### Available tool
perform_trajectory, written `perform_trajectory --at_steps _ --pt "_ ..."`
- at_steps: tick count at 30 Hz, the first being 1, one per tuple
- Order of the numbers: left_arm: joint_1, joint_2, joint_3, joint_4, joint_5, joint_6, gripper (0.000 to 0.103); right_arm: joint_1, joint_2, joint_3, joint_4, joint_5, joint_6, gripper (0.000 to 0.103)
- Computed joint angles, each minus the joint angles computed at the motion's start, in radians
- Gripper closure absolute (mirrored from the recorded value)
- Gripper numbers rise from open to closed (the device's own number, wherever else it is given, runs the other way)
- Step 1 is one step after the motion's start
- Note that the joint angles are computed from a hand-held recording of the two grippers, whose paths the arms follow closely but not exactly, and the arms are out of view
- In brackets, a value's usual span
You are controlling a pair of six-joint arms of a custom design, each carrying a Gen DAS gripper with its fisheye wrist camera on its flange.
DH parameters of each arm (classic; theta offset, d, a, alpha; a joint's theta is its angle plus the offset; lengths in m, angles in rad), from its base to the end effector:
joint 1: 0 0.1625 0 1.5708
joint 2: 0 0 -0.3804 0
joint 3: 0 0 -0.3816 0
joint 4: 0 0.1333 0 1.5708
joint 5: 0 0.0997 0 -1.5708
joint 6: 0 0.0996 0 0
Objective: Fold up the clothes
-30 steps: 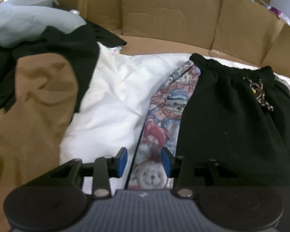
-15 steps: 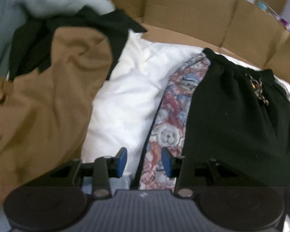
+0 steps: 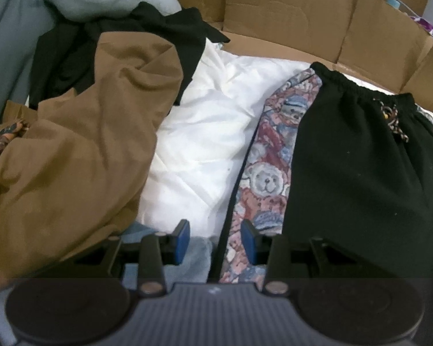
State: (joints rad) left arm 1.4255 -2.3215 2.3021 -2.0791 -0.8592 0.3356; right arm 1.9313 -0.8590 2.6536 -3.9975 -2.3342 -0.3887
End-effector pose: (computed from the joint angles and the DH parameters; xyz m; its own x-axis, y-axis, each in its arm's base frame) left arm 0.1606 -0.2723 0.4331 -0.7113 0.0778 -0.6986 0.3806 0.8782 -0.2896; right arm 0.1614 -0.2456 0.0793 -0.6511 -0.1682 0.7401 -0.5742 0.7469 -0.3354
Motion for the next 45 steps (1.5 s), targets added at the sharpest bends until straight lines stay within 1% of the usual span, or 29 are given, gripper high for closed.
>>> perform_trajectory --at_steps 3,5,8,13,16,18,21,22,23,24,26,30,32,35,36,38,39,41,42,43,45 --pt "-0.006 -0.008 0.009 0.003 0.002 -0.002 0.061 -0.032 0.051 -0.023 -0.05 -0.008 -0.033 0.075" --pt "-0.006 -0.012 0.014 0.004 0.002 -0.001 0.061 -0.054 0.088 -0.018 -0.079 -0.021 -0.033 0.075" --pt "-0.002 -0.016 0.018 0.007 -0.002 0.002 0.061 -0.069 0.131 0.004 -0.115 -0.045 -0.038 0.075" --pt "0.012 -0.011 0.018 0.015 -0.011 -0.021 0.061 -0.091 0.144 0.07 -0.175 -0.014 -0.011 0.073" --pt "0.009 -0.015 0.023 0.023 -0.006 -0.018 0.061 -0.105 0.158 0.09 -0.217 -0.004 -0.039 0.07" --pt "0.009 -0.015 0.025 0.028 -0.004 -0.018 0.061 -0.112 0.149 0.095 -0.213 0.006 -0.044 0.07" --pt "0.009 -0.012 0.026 0.033 -0.002 -0.017 0.061 -0.116 0.125 0.089 -0.172 0.01 -0.044 0.07" --pt "0.009 -0.011 0.028 0.033 -0.001 -0.016 0.061 -0.116 0.12 0.086 -0.159 0.009 -0.055 0.074" --pt "0.006 -0.011 0.029 0.031 0.001 -0.015 0.061 -0.114 0.113 0.083 -0.141 0.006 -0.068 0.085" --pt "0.004 -0.01 0.03 0.029 0.002 -0.014 0.061 -0.105 0.106 0.077 -0.116 -0.012 -0.072 0.103" --pt "0.0 -0.011 0.03 0.025 -0.001 -0.017 0.061 -0.08 0.1 0.066 -0.085 -0.057 -0.075 0.103" --pt "-0.009 -0.014 0.036 0.016 -0.003 -0.018 0.061 -0.048 0.134 0.042 -0.067 -0.123 -0.12 0.103" --pt "-0.018 -0.017 0.04 0.012 -0.002 -0.014 0.061 -0.047 0.136 0.036 -0.051 -0.137 -0.096 0.103" --pt "-0.03 -0.023 0.043 0.006 -0.014 -0.013 0.061 -0.032 0.151 0.028 -0.042 -0.167 -0.083 0.103" --pt "-0.035 -0.024 0.045 0.003 -0.02 -0.011 0.061 -0.022 0.14 0.025 -0.008 -0.182 -0.059 0.102" --pt "-0.053 -0.027 0.054 0.002 -0.023 -0.007 0.061 0.023 0.099 0.006 0.122 -0.251 0.005 0.092" --pt "-0.071 -0.036 0.061 0.008 -0.021 -0.016 0.061 0.051 0.085 -0.002 0.162 -0.278 0.019 0.087" --pt "-0.089 -0.044 0.07 0.012 -0.039 -0.034 0.061 0.11 0.07 -0.016 0.198 -0.315 0.017 0.078" --pt "-0.095 -0.045 0.078 0.006 -0.045 -0.033 0.061 0.131 0.049 -0.016 0.217 -0.308 0.036 0.067" --pt "-0.099 -0.045 0.087 -0.004 -0.043 -0.027 0.061 0.147 0.02 -0.012 0.235 -0.283 0.068 0.063" --pt "-0.105 -0.04 0.103 -0.021 -0.039 -0.018 0.061 0.163 -0.025 -0.007 0.267 -0.225 0.132 0.063"
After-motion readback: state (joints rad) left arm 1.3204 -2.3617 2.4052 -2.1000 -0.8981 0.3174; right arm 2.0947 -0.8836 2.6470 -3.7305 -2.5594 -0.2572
